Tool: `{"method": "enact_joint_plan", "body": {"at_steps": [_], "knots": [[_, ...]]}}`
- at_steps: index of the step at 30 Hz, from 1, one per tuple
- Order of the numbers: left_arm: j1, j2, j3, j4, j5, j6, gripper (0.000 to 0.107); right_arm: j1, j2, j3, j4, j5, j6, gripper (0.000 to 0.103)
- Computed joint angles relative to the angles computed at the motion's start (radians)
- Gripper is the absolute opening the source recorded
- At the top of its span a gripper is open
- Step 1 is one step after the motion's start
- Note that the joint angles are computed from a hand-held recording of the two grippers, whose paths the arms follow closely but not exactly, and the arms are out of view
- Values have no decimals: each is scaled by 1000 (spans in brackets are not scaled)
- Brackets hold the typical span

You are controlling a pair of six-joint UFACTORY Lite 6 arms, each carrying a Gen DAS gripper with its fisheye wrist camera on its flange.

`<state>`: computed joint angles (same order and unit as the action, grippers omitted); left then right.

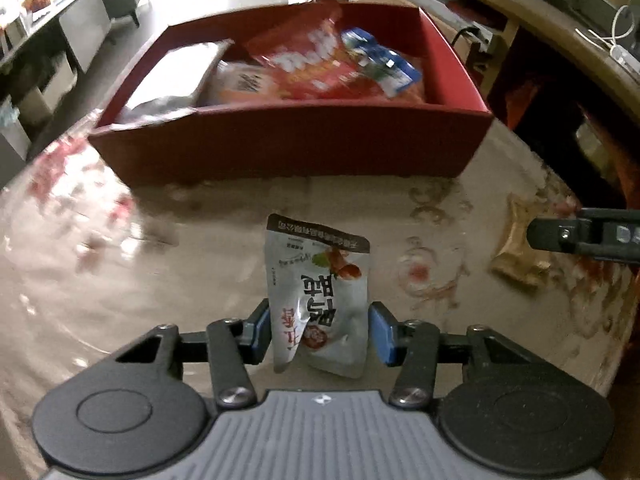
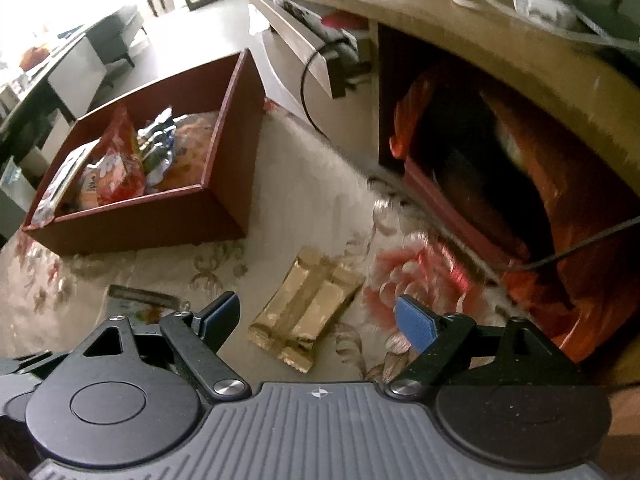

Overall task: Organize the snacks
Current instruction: 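Lift both tools out of the box and move toward the table, then grasp the white peanut pouch with the left tool while the right tool grasps the gold pastry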

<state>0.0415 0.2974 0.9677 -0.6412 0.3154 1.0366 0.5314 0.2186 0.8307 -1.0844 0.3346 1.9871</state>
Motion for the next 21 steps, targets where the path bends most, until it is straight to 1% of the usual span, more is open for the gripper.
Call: {"method": "enact_joint_plan", "body": {"at_steps": [4, 8, 9, 10, 14, 15, 16, 17, 18, 21], "knots": [[91, -27, 5, -49, 68, 135, 54, -8, 70, 54, 88, -30, -58, 89], [113, 3, 39, -78, 114, 159, 54, -3, 166, 154, 169, -42, -109, 88], [115, 5, 40, -83, 113, 169, 54, -1, 208, 200, 237, -23, -176, 85], [121, 8, 39, -95, 113, 190, 54, 7, 246, 248, 285, 9, -228, 86], [151, 27, 49, -119, 120, 242, 54, 66, 373, 417, 343, 176, -366, 85], [162, 25, 47, -121, 122, 257, 54, 86, 396, 447, 341, 214, -395, 82], [170, 21, 40, -124, 118, 273, 54, 101, 394, 442, 310, 215, -388, 77], [179, 18, 34, -126, 117, 289, 54, 110, 381, 429, 300, 198, -384, 66], [189, 15, 27, -124, 118, 302, 54, 122, 374, 424, 307, 196, -398, 62], [221, 5, 5, -122, 121, 342, 54, 195, 389, 436, 281, 248, -390, 59]]}}
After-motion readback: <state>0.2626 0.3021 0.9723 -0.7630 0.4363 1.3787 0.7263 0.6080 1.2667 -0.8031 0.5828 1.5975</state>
